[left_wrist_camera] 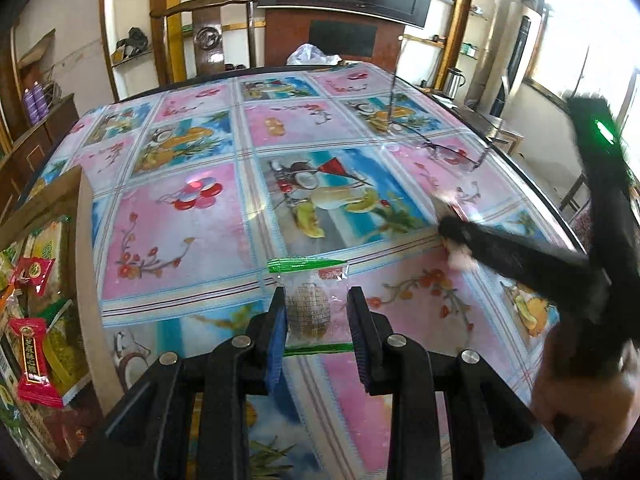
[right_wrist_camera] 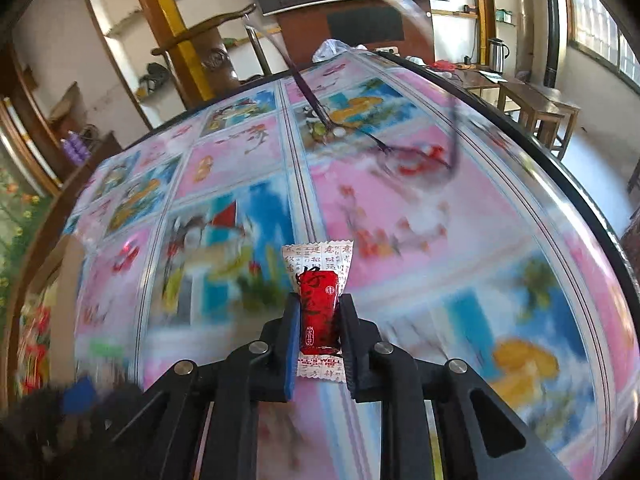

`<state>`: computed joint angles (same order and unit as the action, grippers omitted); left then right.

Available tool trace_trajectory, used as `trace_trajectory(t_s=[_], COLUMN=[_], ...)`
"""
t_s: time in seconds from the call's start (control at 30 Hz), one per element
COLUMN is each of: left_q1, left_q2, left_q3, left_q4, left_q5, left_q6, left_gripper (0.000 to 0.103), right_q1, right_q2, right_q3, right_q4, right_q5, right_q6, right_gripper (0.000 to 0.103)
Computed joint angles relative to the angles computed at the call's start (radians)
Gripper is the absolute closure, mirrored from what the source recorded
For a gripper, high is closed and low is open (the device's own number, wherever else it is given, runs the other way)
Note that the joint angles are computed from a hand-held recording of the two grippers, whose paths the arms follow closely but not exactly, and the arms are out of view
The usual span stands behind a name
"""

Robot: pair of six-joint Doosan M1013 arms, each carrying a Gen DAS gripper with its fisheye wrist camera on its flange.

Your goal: Organize snacks

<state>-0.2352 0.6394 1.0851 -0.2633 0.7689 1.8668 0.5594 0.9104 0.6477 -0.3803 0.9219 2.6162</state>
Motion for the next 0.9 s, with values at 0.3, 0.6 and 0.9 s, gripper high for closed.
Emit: trace_trajectory(t_s=[0.3, 0.6, 0.9], left_q1=[-0.005, -0.014, -0.014], left_q2=[-0.022, -0.045, -0.043], left_q3=[0.034, 0.076, 0.072], left_q4=[-0.07, -0.114, -0.12], left_q5=[-0.024, -0.067, -0.038], left_q6=[0.102, 0.171, 0.179], left_gripper=[0.075, 0.075, 0.075], right_q1=[0.042, 0.041, 0.022], right_q2=[-0.197, -0.25, -0.257], right_q3=[0.369, 0.479, 0.509], right_q4=[-0.244, -0.315, -0.233], right_q5=[-0.346, -0.432, -0.517], right_q6=[0.27, 0.387, 0.381], right_gripper=[0.084, 0.084, 0.084])
